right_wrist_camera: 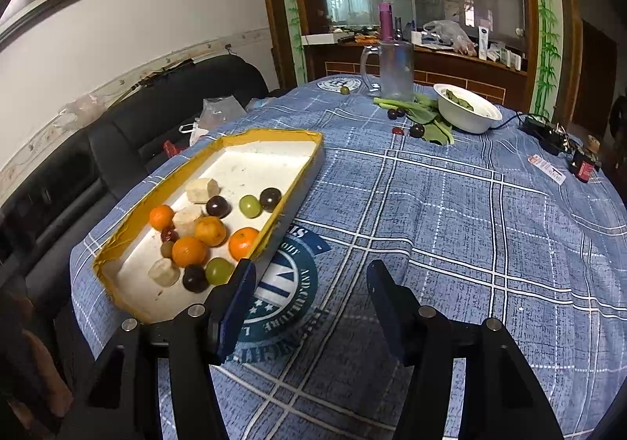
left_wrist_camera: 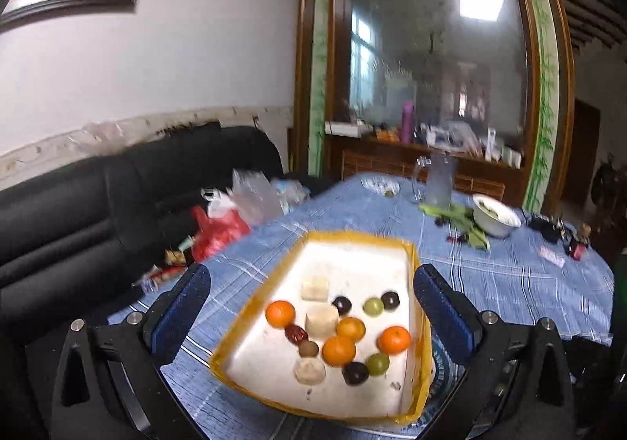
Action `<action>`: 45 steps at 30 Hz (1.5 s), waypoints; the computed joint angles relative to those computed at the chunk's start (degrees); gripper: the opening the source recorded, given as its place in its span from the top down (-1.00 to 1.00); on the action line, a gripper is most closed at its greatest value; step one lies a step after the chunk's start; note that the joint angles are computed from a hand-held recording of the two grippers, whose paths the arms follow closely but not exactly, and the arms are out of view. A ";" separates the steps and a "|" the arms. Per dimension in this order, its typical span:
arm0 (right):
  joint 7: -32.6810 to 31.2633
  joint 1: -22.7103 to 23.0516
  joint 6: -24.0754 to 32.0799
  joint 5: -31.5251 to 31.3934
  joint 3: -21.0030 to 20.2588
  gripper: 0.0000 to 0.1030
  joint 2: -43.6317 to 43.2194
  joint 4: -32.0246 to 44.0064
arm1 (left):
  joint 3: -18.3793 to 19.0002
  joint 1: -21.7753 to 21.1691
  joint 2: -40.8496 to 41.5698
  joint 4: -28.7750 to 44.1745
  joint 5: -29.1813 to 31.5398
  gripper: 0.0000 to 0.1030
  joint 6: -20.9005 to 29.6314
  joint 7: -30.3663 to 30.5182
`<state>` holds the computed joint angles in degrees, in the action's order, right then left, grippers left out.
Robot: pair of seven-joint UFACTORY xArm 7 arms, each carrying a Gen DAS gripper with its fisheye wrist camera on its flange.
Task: Organize fruits
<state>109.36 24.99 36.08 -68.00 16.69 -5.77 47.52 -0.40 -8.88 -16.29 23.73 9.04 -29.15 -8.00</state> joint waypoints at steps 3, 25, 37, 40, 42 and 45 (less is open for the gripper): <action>0.64 0.56 0.42 -0.94 0.57 -0.32 0.13 0.31 | 4.97 -3.70 -1.44 1.00 5.66 -1.00 7.18 -3.62; 3.67 2.80 -0.24 -2.98 0.12 -0.37 1.98 0.44 | 14.06 -16.10 -1.96 1.06 3.16 -1.00 16.27 0.97; 1.07 3.62 0.77 -1.32 -0.52 -0.42 4.16 2.36 | 19.28 -22.82 -1.32 2.18 -2.15 -1.00 19.27 6.12; -0.06 3.94 1.21 -0.64 -0.78 -0.44 4.57 2.97 | 21.33 -25.20 -1.41 2.35 -3.92 -1.00 19.95 7.88; -0.55 4.05 1.27 -0.43 -0.98 -0.45 4.73 3.14 | 22.36 -26.45 -1.56 2.40 -5.23 -1.00 20.35 9.10; -1.43 4.28 1.57 0.14 -1.15 -0.45 4.92 3.37 | 23.61 -28.08 -1.57 2.64 -7.25 -1.00 21.02 10.93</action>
